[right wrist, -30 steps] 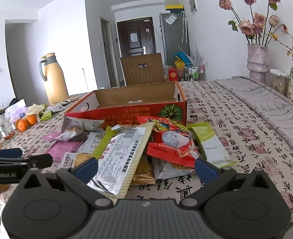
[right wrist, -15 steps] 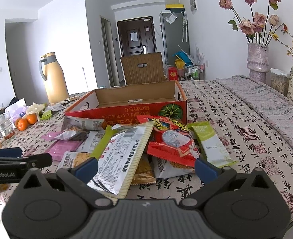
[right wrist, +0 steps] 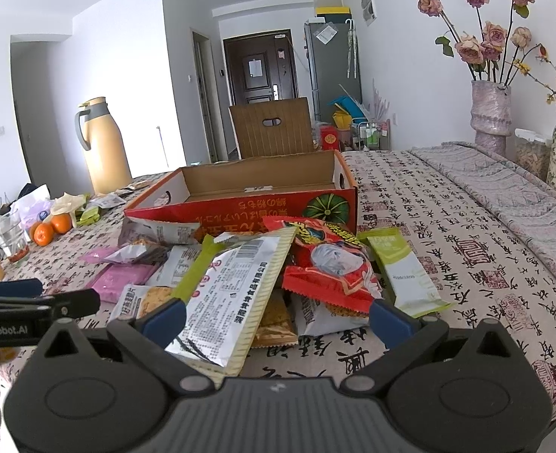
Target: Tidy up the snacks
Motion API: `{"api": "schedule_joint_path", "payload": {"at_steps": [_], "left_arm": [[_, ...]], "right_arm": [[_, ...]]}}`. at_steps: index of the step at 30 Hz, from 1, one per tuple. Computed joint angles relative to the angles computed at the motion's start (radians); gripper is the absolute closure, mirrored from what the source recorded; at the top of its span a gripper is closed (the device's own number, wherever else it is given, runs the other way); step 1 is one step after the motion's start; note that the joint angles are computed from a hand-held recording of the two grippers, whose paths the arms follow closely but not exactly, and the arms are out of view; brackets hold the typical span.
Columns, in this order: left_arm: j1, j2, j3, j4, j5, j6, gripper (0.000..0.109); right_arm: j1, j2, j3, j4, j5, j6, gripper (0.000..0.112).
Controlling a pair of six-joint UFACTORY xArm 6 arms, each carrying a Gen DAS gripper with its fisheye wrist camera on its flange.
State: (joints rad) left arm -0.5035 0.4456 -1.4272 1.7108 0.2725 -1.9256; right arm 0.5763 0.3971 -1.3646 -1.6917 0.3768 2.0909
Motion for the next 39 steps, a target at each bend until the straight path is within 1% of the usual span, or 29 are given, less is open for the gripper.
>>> {"api": "schedule_joint_path", "payload": {"at_steps": [6, 21, 33, 36, 38, 39], "left_arm": [[0.006, -0.003, 0.006, 0.025, -0.008, -0.028, 0.006], [0.012, 0.004, 0.004, 0.029, -0.020, -0.034, 0.006], [0.020, 0.019, -0.003, 0.005, -0.035, -0.022, 0.006], [0.025, 0.029, -0.011, -0.007, -0.043, -0.012, 0.006], [0.027, 0.034, -0.015, -0.018, -0.044, -0.001, 0.006], [0.029, 0.038, -0.018, -0.024, -0.046, 0.004, 0.006]], "right_arm": [[0.008, 0.006, 0.000, -0.003, 0.002, 0.006, 0.009], [0.005, 0.023, -0.020, 0.038, -0.021, -0.044, 0.009], [0.005, 0.031, -0.029, 0.039, -0.025, -0.047, 0.009], [0.004, 0.038, -0.035, 0.043, -0.025, -0.052, 0.011], [0.003, 0.048, -0.047, 0.032, -0.038, -0.048, 0.016], [0.001, 0.058, -0.058, 0.025, -0.044, -0.046, 0.020]]}}
